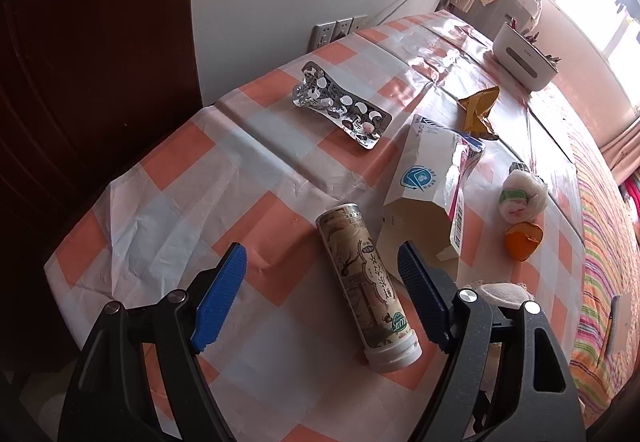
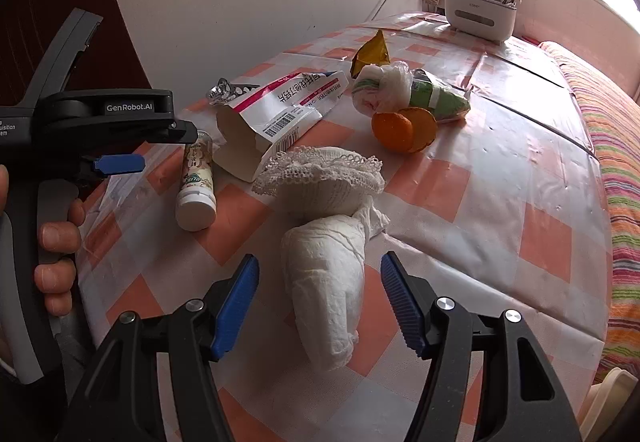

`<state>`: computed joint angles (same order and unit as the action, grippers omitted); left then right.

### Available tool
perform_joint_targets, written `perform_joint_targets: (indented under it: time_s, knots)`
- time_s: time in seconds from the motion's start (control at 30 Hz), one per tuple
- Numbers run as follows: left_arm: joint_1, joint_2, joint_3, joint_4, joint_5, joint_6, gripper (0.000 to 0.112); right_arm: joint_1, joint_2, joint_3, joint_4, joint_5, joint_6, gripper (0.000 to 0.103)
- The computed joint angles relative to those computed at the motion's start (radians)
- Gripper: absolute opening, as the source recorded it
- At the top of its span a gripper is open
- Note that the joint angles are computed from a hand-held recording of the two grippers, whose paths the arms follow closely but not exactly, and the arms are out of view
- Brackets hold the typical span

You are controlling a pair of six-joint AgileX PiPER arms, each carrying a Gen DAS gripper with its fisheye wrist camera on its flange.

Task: Collect trash
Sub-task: 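Return to the table and grasp the white crumpled tissue with the right tool, then grasp the beige cylindrical tube with the left tool while the right tool carries the tissue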

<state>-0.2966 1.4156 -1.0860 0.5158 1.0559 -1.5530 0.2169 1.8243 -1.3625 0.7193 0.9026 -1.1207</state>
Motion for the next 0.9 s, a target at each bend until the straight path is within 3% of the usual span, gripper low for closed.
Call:
perform_joint_targets:
  time_s: [0.07,0.17,0.63,0.73,0.8,0.9]
  knots:
    - [0.01,0.009,0.0,-0.01,-0.005,0.003,0.077,0.006,0.014,-0.01,-0.012,0.01,0.014,0.042]
    - [0.024,0.03,-0.005,-0.021,-0.008,0.017,0.077,0.008,0.016,-0.005,-0.013,0.003,0.007,0.028]
    - [-0.014,0.137,-0.072,-0.04,0.021,0.079,0.074,-0.1,-0.027,0.04,0.121,0.067,-0.055,0.026]
    - [-0.04,0.145,-0.078,-0.018,0.031,0.075,0.063,-0.13,-0.046,0.053,0.157,0.073,-0.082,0.026]
    - [-0.053,0.141,-0.074,-0.009,0.025,0.081,0.047,-0.151,-0.05,0.052,0.178,0.091,-0.093,0.026]
    - [-0.065,0.139,-0.072,-0.006,0.011,0.103,0.038,-0.176,-0.052,0.054,0.199,0.102,-0.102,0.025]
